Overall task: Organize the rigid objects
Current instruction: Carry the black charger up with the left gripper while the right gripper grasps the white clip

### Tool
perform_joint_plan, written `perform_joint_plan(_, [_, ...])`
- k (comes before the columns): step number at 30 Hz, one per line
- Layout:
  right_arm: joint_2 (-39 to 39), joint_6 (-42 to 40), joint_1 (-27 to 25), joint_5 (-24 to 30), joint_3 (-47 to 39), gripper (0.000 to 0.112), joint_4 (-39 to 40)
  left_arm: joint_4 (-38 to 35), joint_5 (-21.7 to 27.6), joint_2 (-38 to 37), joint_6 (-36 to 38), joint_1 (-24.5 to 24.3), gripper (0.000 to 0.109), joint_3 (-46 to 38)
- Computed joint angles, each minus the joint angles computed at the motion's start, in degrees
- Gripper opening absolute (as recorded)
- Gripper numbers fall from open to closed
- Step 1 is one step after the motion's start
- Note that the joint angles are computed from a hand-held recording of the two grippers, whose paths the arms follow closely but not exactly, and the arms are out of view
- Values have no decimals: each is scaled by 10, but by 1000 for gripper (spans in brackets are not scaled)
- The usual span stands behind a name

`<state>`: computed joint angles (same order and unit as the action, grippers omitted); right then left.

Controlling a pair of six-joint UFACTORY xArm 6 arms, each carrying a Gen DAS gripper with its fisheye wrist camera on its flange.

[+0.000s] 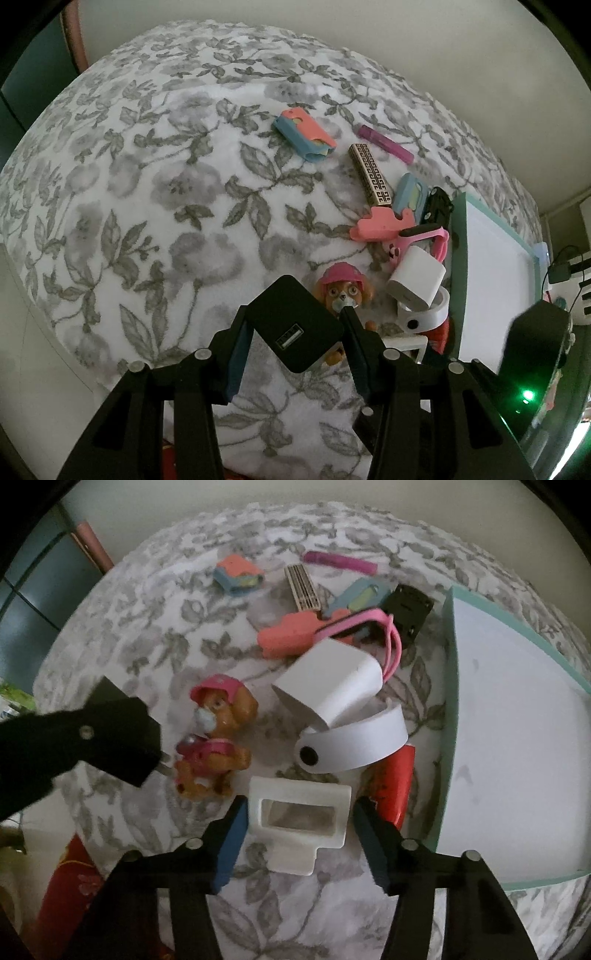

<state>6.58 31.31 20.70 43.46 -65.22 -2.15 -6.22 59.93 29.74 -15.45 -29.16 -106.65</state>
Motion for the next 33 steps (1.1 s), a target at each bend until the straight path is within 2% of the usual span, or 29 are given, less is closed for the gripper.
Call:
perform_joint_plan(13, [16, 25, 5, 1, -11, 55, -33, 7, 17, 11, -2, -2, 49, -13])
perform_joint_plan(19, [-14, 19, -4, -7, 8, 54, -6, 4, 15, 9, -10, 2, 49, -9])
perform_joint_plan(26, [-76, 24, -28, -56, 55, 54, 33, 15, 9, 3, -15, -3, 49, -7])
perform_joint_plan(30, [-103, 84, -50, -81, 75, 54, -5, 17, 40, 38, -11, -10, 49, -71])
perform_joint_plan(33, [-122, 142, -73, -77, 86, 54, -61, 19, 68, 76, -1, -23, 48, -144])
